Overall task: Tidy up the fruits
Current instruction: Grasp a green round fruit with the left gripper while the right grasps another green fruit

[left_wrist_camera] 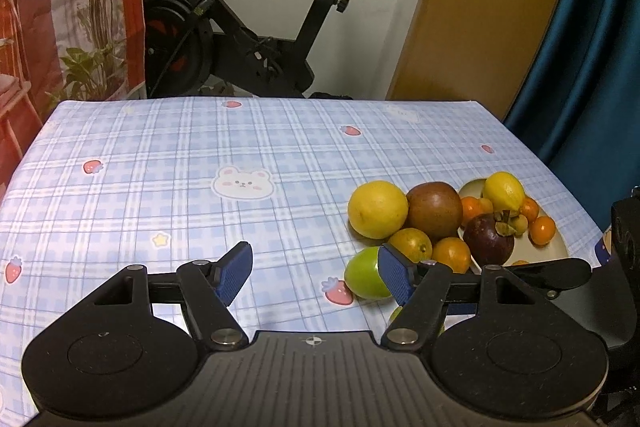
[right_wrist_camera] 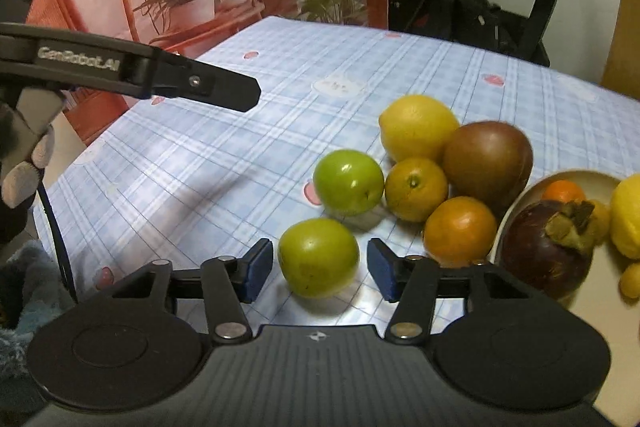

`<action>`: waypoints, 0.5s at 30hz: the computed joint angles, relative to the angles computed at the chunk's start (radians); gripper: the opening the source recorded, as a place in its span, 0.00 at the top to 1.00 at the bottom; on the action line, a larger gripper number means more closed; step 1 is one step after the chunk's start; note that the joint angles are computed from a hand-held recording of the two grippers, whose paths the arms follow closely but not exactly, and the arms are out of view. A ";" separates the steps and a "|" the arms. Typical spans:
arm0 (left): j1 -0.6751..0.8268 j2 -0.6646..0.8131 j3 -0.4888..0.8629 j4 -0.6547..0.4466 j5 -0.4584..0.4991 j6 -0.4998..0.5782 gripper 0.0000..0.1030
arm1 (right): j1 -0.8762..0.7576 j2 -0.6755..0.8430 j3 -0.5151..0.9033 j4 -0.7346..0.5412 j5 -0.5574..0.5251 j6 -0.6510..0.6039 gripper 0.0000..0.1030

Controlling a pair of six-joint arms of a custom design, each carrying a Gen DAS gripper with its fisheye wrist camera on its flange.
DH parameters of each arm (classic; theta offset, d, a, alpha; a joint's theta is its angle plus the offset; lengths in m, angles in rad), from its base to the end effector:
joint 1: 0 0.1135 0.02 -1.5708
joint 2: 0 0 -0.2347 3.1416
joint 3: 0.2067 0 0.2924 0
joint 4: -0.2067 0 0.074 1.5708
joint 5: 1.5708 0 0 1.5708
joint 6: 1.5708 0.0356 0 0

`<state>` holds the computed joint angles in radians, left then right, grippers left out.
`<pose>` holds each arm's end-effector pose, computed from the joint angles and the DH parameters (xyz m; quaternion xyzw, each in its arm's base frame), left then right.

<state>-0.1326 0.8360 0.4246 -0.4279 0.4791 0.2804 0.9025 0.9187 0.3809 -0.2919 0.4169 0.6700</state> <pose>0.2154 -0.0453 0.1496 0.2691 0.8705 -0.1953 0.3628 0.1514 0.1685 0.1264 -0.0313 0.9145 0.1144 0.3868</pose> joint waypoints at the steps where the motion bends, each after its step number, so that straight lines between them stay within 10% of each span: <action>1: -0.002 0.006 -0.002 0.006 -0.001 0.001 0.31 | -0.005 0.000 -0.007 0.012 -0.009 0.003 0.50; 15: -0.157 0.242 0.019 0.171 -0.013 -0.042 0.31 | 0.052 -0.275 -0.150 -0.089 0.087 0.159 0.52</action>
<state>-0.2900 1.0781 0.4440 -0.2569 0.4666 0.2384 0.9545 0.6433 0.2312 -0.3805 0.5034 0.8288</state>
